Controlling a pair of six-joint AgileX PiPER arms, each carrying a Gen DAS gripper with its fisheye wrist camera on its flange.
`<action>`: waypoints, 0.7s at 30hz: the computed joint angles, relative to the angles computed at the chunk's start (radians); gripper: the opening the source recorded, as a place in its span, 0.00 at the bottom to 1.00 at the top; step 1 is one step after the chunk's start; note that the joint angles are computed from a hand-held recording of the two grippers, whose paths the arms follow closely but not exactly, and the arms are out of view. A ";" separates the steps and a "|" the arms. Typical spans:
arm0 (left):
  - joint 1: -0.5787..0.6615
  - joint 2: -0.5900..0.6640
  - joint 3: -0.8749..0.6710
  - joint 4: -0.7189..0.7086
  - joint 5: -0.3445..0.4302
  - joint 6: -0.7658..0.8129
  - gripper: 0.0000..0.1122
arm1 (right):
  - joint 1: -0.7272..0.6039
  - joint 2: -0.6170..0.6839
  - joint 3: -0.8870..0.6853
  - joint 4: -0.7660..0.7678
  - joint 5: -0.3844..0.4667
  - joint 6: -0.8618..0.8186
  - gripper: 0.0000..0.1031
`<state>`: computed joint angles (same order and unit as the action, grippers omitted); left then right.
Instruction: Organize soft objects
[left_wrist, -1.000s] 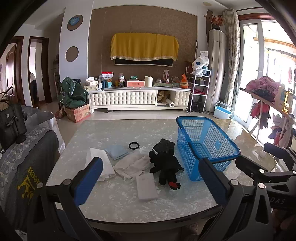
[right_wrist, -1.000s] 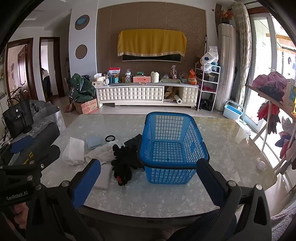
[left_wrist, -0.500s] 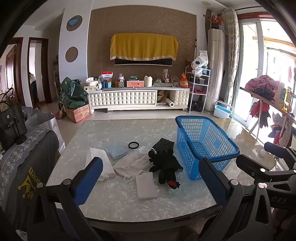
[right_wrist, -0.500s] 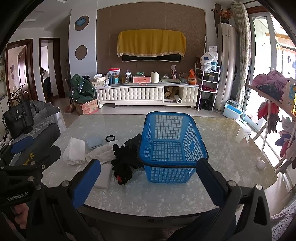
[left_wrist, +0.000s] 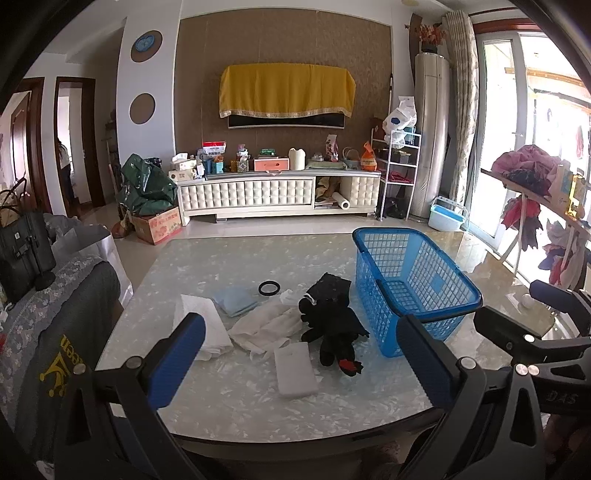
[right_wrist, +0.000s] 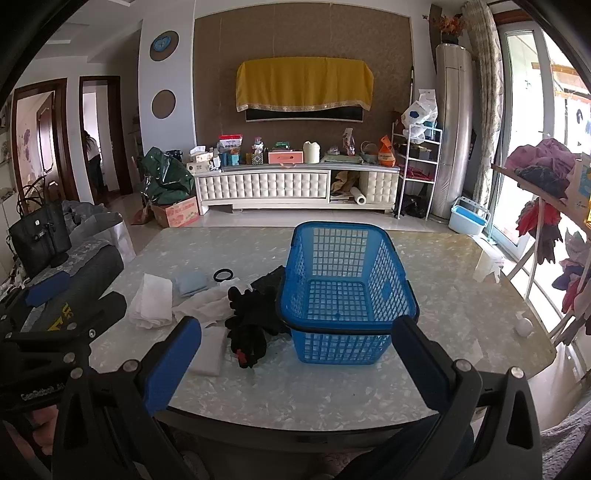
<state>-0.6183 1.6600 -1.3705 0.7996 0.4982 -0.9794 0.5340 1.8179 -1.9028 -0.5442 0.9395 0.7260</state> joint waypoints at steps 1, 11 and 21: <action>0.003 0.006 -0.007 -0.008 0.001 0.010 0.92 | -0.001 0.003 -0.005 0.005 0.001 -0.005 1.00; 0.042 0.051 -0.122 -0.188 0.029 0.234 0.92 | -0.032 0.053 -0.105 0.055 0.022 -0.086 1.00; 0.159 0.143 -0.321 -0.487 0.135 0.595 0.92 | -0.079 0.209 -0.371 0.158 0.134 -0.238 1.00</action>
<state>-0.4596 1.8027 -1.6914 0.3121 0.6334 -0.3842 0.4550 2.0271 -2.2737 -0.3863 1.0731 0.4877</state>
